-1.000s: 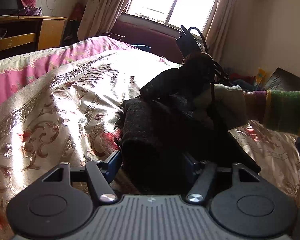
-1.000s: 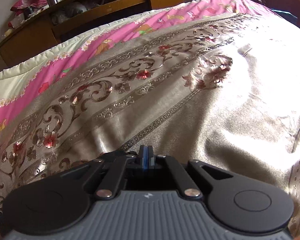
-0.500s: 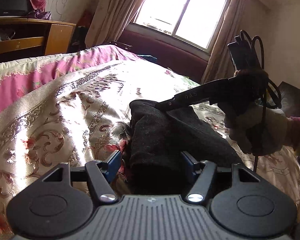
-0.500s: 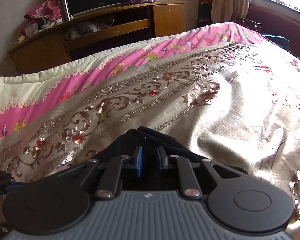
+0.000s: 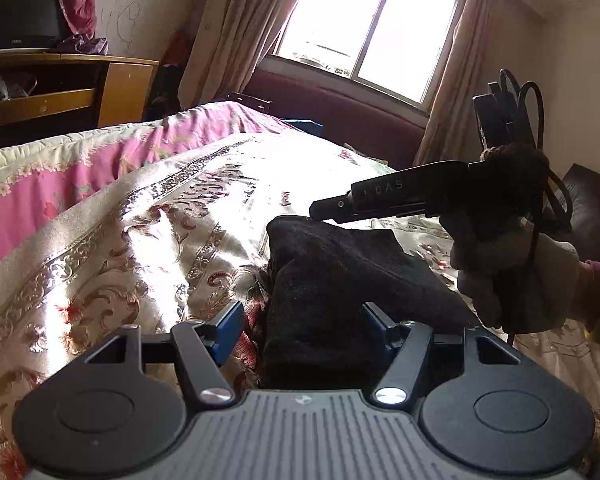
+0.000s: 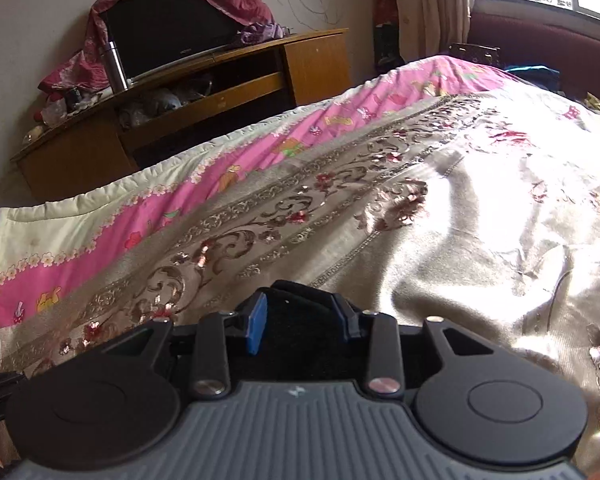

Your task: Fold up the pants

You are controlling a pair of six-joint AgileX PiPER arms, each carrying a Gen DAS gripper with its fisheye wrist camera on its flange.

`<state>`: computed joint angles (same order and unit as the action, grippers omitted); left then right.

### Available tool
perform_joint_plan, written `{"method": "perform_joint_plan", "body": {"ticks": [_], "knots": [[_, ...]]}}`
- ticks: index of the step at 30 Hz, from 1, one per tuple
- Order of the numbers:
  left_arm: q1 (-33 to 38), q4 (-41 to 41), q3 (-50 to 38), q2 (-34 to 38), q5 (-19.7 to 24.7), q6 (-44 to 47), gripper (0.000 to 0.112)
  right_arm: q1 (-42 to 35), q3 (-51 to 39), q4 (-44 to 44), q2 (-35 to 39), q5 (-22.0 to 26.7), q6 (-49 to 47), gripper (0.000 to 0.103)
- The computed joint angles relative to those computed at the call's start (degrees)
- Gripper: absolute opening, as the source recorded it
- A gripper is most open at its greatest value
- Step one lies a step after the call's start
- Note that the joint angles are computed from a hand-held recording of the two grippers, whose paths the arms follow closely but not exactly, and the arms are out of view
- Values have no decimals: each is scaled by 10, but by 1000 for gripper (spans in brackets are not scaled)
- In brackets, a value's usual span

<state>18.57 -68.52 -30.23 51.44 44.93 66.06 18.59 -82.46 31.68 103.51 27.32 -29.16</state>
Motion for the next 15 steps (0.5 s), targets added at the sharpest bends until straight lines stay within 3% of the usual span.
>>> {"method": "perform_joint_plan", "body": {"ticks": [2, 4, 7, 9, 10, 13, 15], "knots": [[-57, 20, -1, 7, -58, -22, 75, 17, -4, 32, 7, -3, -67, 35], [-88, 28, -3, 29, -87, -37, 75, 26, -26, 41, 28, 14, -88, 35], [-99, 33, 3, 46, -100, -46, 76, 43, -86, -83, 80, 29, 22, 32], [-91, 38, 2, 54, -95, -46, 78, 36, -117, -114, 113, 34, 68, 38], [-83, 43, -1, 57, -86, -51, 80, 33, -132, -127, 124, 41, 99, 46], [-50, 63, -12, 58, -43, -68, 80, 38, -112, -188, 103, 18, 183, 45], [-39, 90, -12, 34, -37, -88, 80, 29, -62, -160, 56, -9, 184, 44]]}}
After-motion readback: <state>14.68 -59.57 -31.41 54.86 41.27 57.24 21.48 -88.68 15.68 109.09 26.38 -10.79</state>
